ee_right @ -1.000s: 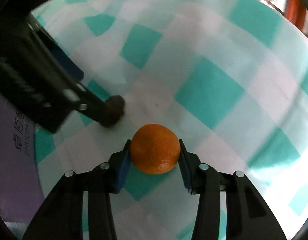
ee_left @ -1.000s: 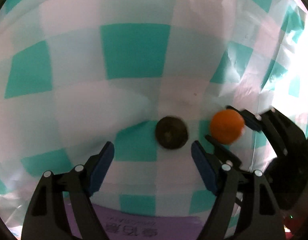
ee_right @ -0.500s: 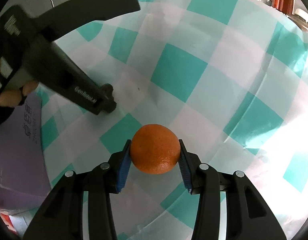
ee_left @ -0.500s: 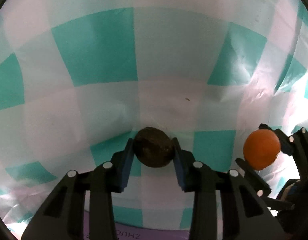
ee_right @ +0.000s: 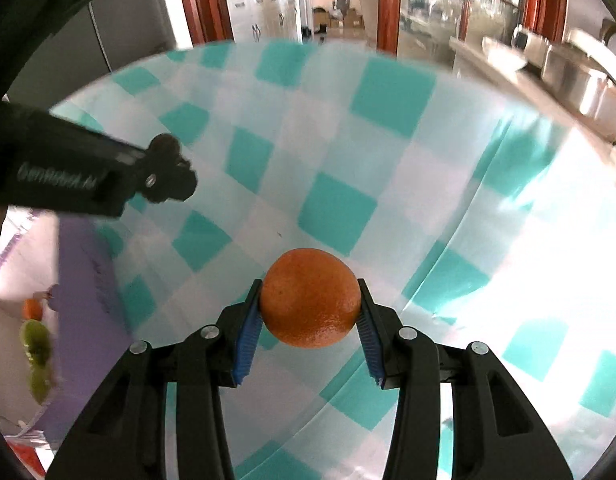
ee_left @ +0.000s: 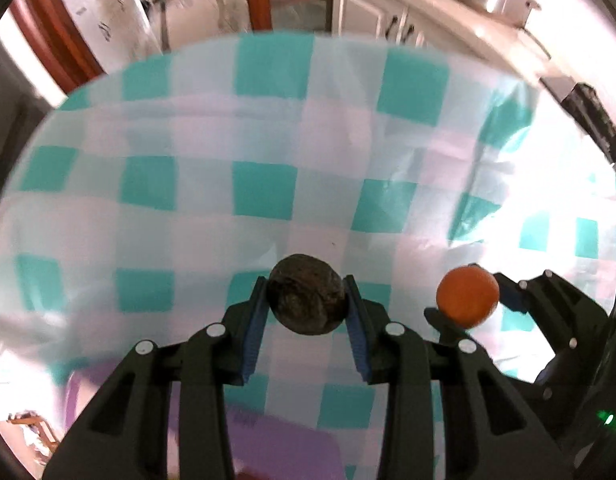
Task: Organize fruits
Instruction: 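Carry the dried fruit and mandarin with both grippers over the purple box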
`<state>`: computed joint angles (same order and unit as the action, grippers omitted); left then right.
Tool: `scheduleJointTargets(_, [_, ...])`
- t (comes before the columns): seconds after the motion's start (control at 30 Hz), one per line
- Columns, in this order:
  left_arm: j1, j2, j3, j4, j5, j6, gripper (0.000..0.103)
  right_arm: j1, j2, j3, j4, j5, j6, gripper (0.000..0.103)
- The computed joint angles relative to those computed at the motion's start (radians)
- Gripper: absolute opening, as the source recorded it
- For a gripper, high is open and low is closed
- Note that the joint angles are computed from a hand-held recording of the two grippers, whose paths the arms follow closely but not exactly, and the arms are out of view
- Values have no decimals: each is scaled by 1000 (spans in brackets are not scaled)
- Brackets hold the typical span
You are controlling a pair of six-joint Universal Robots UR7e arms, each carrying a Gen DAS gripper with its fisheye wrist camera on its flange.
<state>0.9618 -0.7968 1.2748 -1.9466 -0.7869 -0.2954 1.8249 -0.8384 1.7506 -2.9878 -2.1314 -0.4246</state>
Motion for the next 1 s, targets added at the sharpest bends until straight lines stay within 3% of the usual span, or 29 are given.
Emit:
scheduleJointTargets(0.13, [-99,-191,249,-68,53,-82,37,63,-45,44,-24,-13,44,44])
scheduleJointTargets(0.4, [-285,-486,486,30,165,-296,37,209,-129,103,7,-51,113,44])
scheduleJointTargets(0.6, [-423,-685,599,233,203,-533,37,323,-177,132,25,-79,144,44])
scheduleJointTargets(0.73, [-538,-816,655,457,218,-736,37,397,-206,162,35,-90,152,44])
scheduleJointTargets(1.0, [-737,-972,681,841,210,-1075,38,517,-273,217,109,-106,159,44])
